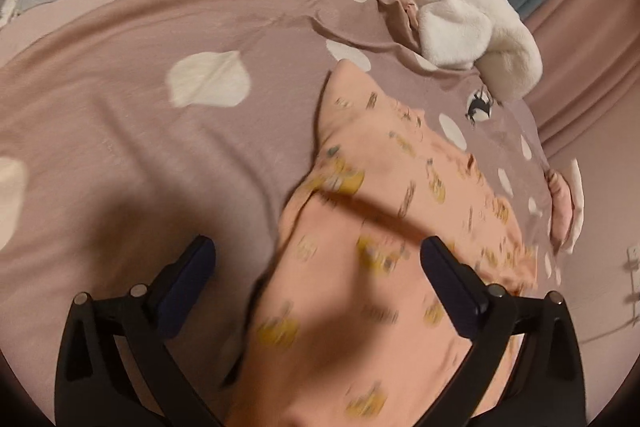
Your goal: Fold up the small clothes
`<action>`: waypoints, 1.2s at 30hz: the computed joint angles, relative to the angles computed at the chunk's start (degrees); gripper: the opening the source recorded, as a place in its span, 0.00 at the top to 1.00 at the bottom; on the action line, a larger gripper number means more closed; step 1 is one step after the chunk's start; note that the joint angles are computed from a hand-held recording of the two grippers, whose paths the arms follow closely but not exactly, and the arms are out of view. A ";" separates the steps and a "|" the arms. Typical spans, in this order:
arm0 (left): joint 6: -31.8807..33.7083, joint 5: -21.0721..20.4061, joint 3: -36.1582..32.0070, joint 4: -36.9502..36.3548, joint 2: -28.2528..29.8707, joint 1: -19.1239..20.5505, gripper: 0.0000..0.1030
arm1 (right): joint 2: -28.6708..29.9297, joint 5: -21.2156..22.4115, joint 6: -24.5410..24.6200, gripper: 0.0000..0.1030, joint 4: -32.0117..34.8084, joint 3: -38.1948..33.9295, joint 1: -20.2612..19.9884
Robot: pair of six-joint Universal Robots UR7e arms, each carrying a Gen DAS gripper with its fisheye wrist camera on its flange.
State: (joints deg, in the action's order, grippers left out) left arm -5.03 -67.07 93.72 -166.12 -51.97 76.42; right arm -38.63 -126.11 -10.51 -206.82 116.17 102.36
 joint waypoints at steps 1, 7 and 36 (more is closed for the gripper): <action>1.04 -0.18 2.12 -1.36 -1.23 -0.04 0.01 | -0.07 -0.09 0.14 0.01 -0.21 0.13 0.24; 10.68 1.87 13.73 -13.61 -5.89 -0.92 0.01 | 0.17 0.83 -0.40 0.01 -2.35 0.69 1.56; 6.76 -18.12 31.69 -9.34 -21.21 2.85 0.01 | -2.01 -3.14 10.07 0.01 -1.82 7.71 3.77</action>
